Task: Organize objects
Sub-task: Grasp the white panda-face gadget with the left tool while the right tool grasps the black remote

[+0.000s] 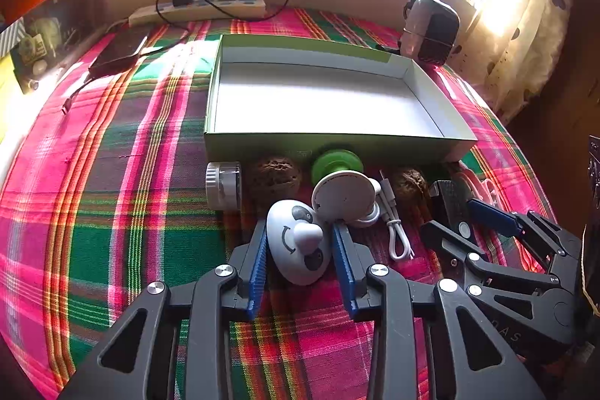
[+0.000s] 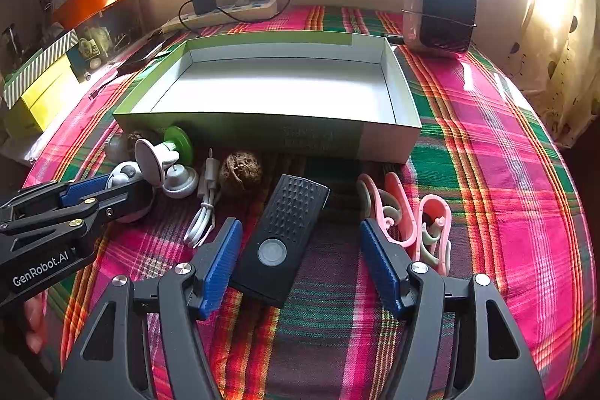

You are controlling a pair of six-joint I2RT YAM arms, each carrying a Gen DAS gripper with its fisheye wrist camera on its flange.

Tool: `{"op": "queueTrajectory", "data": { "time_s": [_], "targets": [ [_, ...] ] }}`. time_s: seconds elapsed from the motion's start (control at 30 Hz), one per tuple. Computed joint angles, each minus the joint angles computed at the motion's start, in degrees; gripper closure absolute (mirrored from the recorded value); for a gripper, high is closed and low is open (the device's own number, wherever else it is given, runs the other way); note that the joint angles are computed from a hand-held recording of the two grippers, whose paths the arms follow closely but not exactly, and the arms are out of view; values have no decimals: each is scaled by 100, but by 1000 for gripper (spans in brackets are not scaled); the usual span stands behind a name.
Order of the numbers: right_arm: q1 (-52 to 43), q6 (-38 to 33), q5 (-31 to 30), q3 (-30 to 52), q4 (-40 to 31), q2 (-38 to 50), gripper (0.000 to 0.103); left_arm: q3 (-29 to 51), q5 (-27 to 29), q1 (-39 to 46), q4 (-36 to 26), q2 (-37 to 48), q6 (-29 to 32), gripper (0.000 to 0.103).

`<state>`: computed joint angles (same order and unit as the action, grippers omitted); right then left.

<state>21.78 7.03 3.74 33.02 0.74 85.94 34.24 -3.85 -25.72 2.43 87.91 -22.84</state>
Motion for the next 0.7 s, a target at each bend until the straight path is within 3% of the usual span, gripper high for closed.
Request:
{"op": "queueTrajectory", "data": {
  "time_s": [0.07, 0.23, 0.43, 0.7],
  "targets": [
    [-2, 3, 56, -7, 2, -14, 52, -13, -33, -19, -6, -11, -14, 75],
    [-6, -24, 122, -23, -13, -41, 58, -46, -46, -37, 5, -42, -30, 75],
    [2, -67, 146, -59, 18, -73, 74, -58, -98, -52, -58, -101, -40, 75],
    [-22, -115, 60, -160, 60, -204, 75, -92, -188, -41, -177, -207, 2, 75]
  ]
}}
